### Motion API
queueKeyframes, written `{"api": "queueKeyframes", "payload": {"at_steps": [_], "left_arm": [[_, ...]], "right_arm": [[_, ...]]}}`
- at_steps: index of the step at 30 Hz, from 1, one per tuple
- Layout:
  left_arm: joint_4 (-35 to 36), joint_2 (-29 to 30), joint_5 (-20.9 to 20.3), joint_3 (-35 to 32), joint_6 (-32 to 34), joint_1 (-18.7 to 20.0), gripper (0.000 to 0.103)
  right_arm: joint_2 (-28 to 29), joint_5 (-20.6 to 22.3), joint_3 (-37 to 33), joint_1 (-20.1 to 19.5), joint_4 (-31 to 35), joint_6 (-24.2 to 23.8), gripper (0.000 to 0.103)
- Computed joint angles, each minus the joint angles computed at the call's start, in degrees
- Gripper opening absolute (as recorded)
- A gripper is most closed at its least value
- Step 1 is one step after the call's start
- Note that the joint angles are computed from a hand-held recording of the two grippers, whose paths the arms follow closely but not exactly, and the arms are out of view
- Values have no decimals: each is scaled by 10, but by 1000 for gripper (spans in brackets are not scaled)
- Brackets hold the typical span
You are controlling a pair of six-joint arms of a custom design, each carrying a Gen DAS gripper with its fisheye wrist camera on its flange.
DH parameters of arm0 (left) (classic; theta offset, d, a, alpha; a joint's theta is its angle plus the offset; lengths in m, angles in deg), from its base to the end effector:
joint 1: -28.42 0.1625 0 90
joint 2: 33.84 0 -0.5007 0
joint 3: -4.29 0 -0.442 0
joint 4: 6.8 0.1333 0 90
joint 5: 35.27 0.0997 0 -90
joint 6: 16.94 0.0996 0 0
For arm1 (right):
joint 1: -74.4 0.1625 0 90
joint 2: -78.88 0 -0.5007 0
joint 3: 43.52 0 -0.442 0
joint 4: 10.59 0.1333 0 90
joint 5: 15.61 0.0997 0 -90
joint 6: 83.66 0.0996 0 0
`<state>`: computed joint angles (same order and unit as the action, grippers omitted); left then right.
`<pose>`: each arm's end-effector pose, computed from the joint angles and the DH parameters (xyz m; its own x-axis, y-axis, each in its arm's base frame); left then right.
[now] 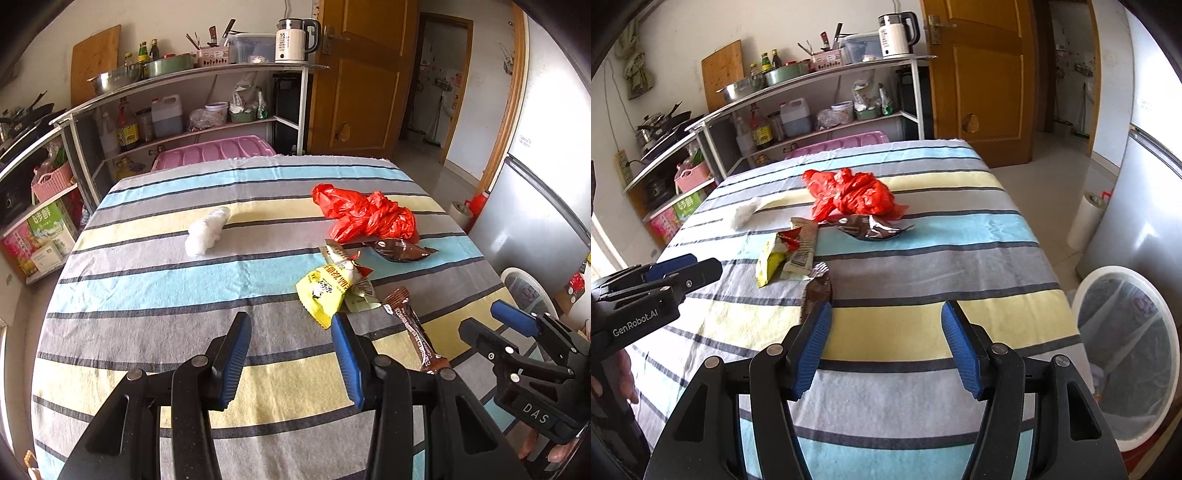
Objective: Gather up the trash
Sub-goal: 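Grasp the brown chocolate wrapper with the right tool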
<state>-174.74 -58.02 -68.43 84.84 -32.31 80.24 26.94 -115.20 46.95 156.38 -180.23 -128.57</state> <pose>-0.3330 -0.7740 -0.0144 -0.7504 -0.1010 -0.6532 0.3899 0.7304 -0.5608 0.0048 -0.8027 0.2730 -0.7549 -0.3525 0.5531 -0.6041 0.7021 -0.3770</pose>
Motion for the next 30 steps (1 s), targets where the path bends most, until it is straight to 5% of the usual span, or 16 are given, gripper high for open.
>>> {"api": "queueKeyframes", "payload": {"at_steps": [17, 21, 26, 30], "left_arm": [[-21, -5, -82, 0, 15, 26, 56], [-23, 2, -98, -15, 32, 28, 57], [-6, 16, -113, -47, 57, 32, 62], [10, 27, -112, -69, 63, 35, 62]], "right_arm": [[44, -52, -34, 23, 39, -41, 62], [51, -63, -45, 25, 41, -42, 39], [58, -74, -54, 26, 43, -44, 23], [59, -68, -61, 24, 52, -40, 19]]}}
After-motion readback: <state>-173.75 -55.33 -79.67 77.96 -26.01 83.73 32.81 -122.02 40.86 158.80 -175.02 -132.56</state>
